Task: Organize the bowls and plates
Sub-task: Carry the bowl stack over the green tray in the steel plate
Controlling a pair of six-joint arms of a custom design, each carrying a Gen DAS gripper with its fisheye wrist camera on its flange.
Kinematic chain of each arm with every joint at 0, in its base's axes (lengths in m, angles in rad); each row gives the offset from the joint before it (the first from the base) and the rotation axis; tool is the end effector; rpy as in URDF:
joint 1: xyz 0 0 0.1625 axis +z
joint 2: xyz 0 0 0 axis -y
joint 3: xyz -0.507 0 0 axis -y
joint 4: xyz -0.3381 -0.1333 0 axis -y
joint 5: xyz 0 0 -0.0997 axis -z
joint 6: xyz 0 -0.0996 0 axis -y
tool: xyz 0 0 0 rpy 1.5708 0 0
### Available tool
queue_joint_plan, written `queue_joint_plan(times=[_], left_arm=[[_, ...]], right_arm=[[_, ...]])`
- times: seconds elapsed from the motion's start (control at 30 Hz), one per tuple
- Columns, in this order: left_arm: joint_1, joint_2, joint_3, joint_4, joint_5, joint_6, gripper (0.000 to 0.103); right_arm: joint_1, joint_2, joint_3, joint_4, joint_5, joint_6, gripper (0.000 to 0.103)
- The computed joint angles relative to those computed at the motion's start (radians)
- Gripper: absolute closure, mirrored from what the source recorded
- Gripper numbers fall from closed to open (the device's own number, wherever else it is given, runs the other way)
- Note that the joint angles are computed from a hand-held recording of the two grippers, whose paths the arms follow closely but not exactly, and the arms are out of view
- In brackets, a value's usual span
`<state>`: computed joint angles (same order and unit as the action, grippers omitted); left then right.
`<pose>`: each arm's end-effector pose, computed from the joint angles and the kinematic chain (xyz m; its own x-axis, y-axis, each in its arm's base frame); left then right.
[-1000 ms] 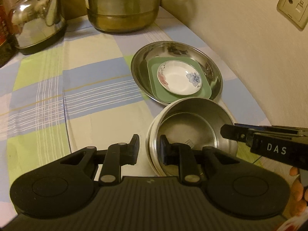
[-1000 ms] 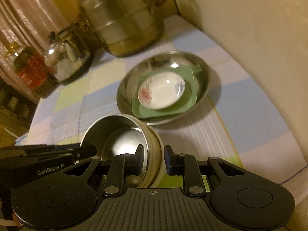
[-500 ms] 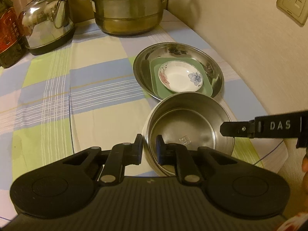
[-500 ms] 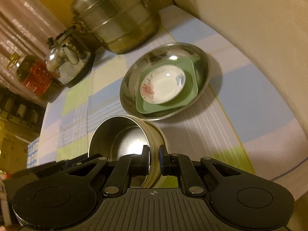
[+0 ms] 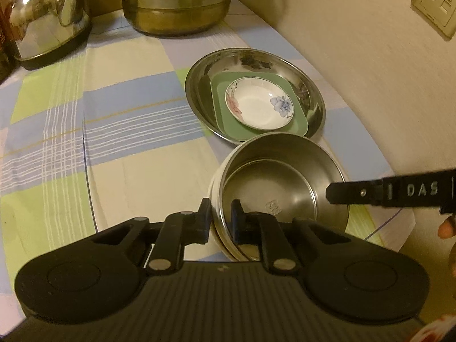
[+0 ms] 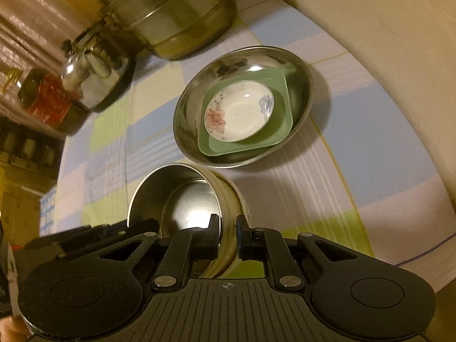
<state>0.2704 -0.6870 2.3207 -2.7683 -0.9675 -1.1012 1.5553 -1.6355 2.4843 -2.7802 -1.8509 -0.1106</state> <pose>-0.3603 -0.2968 0.0302 -0.7739 0.1722 -0.6095 0.4051 0.8743 -0.2674 0.1008 -0.3193 0.3603 -0.9551 0.0085 0.2960 -0.0915 0.9423 -0.3221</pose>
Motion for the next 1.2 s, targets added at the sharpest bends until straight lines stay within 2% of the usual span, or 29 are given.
queue_joint_plan(times=[0.03,0.1,0.4,0.47,0.53,0.6,0.97,1.2], left_arm=[[0.005,-0.002,-0.005,0.005,-0.005,0.008,0.09],[0.013,-0.002,-0.014,0.009,-0.01,0.018,0.084],[0.042,0.009,-0.032,0.053,-0.041,0.015,0.082],[0.043,0.009,-0.032,0.051,-0.038,0.024,0.082],[0.045,0.009,-0.033,0.045,-0.038,0.034,0.085],[0.048,0.009,-0.037,0.049,-0.04,0.04,0.085],[0.059,0.005,-0.028,0.02,-0.051,0.08,0.085],[0.049,0.013,-0.018,-0.002,-0.04,0.109,0.085]], right_arm=[[0.006,0.004,0.004,-0.008,-0.014,0.002,0.073],[0.008,0.012,0.014,-0.031,-0.024,0.0,0.067],[0.017,0.06,0.032,-0.073,-0.068,0.038,0.068],[0.016,0.065,0.036,-0.083,-0.069,0.04,0.07],[0.017,0.068,0.032,-0.07,-0.067,0.046,0.077],[0.032,0.079,0.028,-0.07,-0.085,0.045,0.078],[0.059,0.118,0.035,-0.101,-0.136,0.063,0.079],[0.052,0.114,0.05,-0.13,-0.125,0.052,0.079]])
